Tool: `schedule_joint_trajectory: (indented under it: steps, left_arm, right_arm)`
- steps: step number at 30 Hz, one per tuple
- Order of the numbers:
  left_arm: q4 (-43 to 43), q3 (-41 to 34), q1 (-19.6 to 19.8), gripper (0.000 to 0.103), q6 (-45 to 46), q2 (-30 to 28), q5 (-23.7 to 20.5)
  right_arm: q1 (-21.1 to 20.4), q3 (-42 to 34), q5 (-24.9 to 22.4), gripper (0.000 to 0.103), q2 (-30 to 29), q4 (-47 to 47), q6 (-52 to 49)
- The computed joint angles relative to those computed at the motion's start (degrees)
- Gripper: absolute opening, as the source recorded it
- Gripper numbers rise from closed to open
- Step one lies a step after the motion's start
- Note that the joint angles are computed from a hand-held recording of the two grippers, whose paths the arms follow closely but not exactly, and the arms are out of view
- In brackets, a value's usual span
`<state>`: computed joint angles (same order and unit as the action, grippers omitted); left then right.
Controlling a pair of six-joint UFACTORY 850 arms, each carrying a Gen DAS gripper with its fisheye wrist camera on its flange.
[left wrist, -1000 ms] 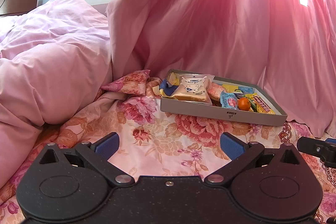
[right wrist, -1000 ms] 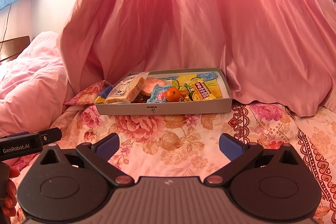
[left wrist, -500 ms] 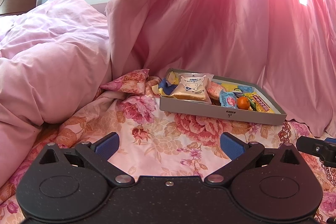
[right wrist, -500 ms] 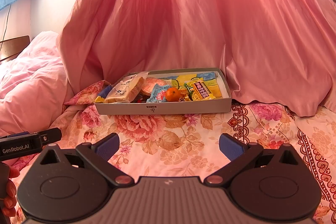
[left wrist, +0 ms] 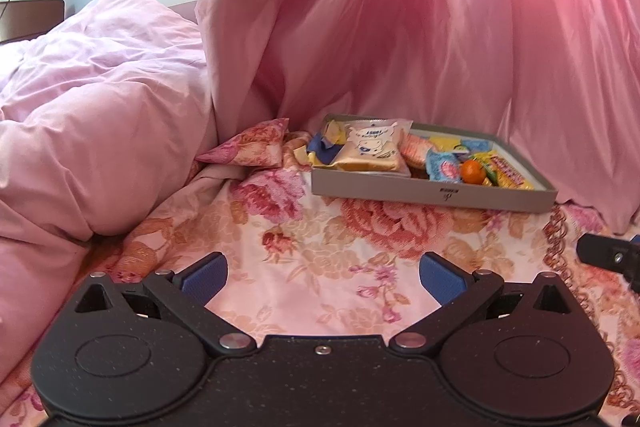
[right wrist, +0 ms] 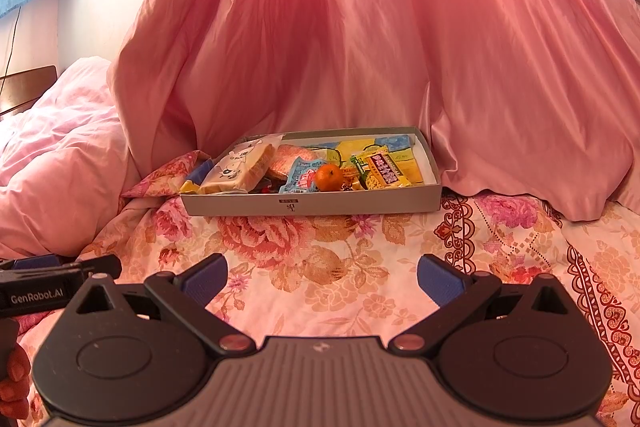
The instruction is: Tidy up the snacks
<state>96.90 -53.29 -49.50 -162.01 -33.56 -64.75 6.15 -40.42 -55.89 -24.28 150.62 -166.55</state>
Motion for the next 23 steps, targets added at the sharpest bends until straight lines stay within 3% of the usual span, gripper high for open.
schedule_joint_trajectory:
  steps: [23]
  left_arm:
    - [-1.4, -0.5, 0.1, 0.101, 1.6, 0.0, 0.8]
  right_arm:
    - [0.1, -0.1, 0.3, 0.103, 0.1, 0.2, 0.1]
